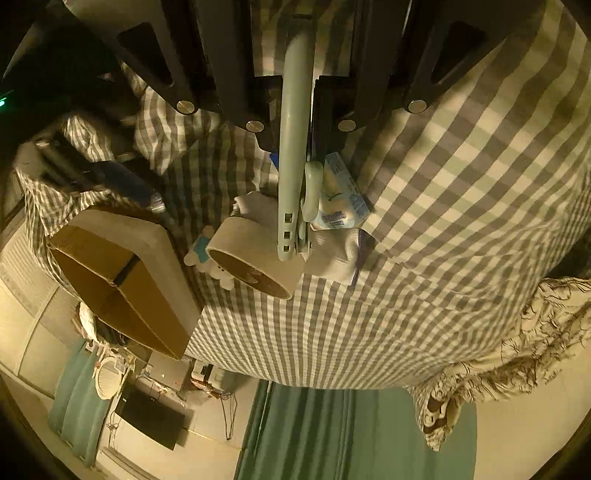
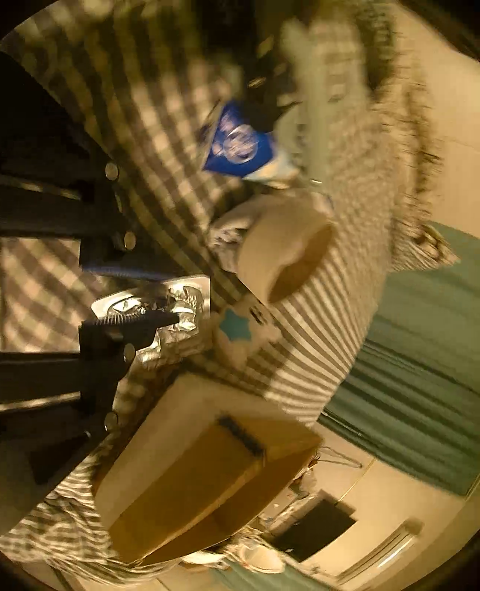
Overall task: Organize objects
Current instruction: 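Grasp the foil blister pack with the right gripper, then lower clip and blister pack into the box and open both grippers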
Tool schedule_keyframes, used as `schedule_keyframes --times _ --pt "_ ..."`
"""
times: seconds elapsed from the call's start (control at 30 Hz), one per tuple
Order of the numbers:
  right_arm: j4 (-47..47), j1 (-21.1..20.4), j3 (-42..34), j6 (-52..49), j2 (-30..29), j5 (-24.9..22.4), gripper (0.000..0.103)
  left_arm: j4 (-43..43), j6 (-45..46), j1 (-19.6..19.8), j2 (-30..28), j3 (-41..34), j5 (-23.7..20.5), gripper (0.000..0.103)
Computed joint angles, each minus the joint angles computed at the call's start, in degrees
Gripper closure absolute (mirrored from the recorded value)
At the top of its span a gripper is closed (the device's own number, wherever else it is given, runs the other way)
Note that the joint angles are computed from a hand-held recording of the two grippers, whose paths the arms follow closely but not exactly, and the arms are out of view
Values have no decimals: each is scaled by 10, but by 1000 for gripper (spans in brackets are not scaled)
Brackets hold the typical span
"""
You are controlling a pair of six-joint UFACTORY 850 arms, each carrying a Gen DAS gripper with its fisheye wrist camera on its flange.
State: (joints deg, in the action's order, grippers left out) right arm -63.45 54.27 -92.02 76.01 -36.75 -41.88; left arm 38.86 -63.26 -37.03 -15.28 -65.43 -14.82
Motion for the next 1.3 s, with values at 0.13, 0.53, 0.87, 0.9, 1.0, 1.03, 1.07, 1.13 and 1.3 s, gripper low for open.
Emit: schedule_keyframes --times 0.13,0.53,0.87,0.9,1.0,1.03,1.07,1.13,1.3 --pt "-36 -6 73 93 76 60 98 24 -27 -19 6 -13 -26 94" --pt "-132 -16 187 262 238 70 99 -60 133 -82 -30 -176 -41 94" --pt "-156 -79 159 221 289 21 99 -208 306 -98 -188 -431 -100 94" --pt "-153 -91 156 220 286 31 99 -227 324 -99 -210 -460 -110 94" --pt "-132 -126 153 209 273 72 99 -258 360 -101 -277 -546 -149 94" --pt "-121 -138 151 203 263 82 99 -265 369 -100 -299 -573 -164 94" --pt "-109 -147 152 193 259 88 99 -272 377 -99 -322 -599 -179 94" --pt "-85 -164 152 179 244 101 99 -291 397 -96 -374 -664 -215 94" --pt "-105 -204 178 242 224 161 98 -326 434 -87 -484 -815 -294 94"
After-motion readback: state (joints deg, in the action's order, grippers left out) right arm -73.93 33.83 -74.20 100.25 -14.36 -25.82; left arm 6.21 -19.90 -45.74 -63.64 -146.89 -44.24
